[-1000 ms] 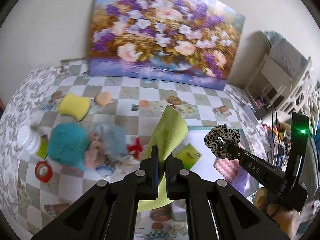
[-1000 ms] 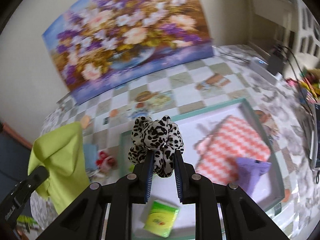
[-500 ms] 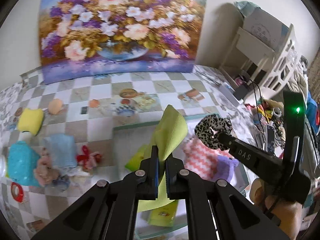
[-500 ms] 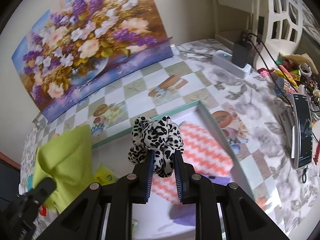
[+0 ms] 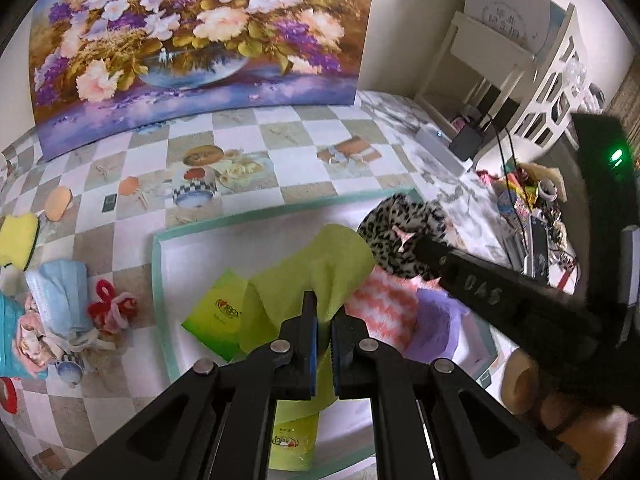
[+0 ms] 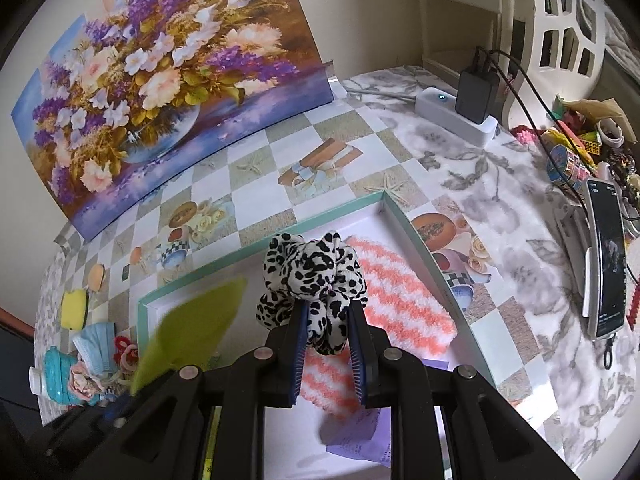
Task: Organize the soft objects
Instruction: 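Carry both items over the white tray and open both tools to release them, then move both tools back toward the pile beside the tray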
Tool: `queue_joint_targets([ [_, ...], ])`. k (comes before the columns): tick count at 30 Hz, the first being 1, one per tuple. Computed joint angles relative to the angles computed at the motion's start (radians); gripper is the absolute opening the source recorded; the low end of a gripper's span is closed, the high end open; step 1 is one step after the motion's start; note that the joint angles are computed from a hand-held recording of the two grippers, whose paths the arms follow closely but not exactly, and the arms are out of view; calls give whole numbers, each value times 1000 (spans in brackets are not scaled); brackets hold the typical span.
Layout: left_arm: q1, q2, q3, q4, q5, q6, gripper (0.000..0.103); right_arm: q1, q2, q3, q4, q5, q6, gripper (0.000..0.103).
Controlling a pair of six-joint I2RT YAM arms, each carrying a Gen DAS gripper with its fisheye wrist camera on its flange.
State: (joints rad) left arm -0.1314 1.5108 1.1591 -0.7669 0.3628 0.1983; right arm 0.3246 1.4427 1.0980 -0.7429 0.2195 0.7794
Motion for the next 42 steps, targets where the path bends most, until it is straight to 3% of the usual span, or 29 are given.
queue_joint_targets([
  [9,1,24,-7,0,-45,6,9,-1,0,10,-19,-10,-8,24],
  [11,7,19,-1,-8,-49,6,28,2,-8,16,-26,-4,-10,24],
  [13,13,9,1,-11,-49,5,40,10,-9,28,-39,8,-11,26],
  [17,41,0,30,-39,-44,-3,47,26,-14,52,-66,30,-18,29],
  [21,81,0,56,-54,-63,-25,64,46,-16,86,-111,68,-21,52],
  [23,100,16,70,-60,-106,-47,75,54,-19,96,-128,78,-18,57],
  [27,149,67,88,-58,-205,-99,77,66,-5,113,-165,68,-28,69],
  [29,175,89,92,-56,-238,-115,85,70,1,114,-175,63,-31,73],
  [35,232,121,93,-51,-284,-139,89,97,24,112,-195,77,-50,90],
  [37,245,127,90,-50,-297,-138,93,111,31,108,-198,94,-57,103],
  [42,275,129,95,-55,-295,-135,98,126,41,95,-217,116,-36,103],
])
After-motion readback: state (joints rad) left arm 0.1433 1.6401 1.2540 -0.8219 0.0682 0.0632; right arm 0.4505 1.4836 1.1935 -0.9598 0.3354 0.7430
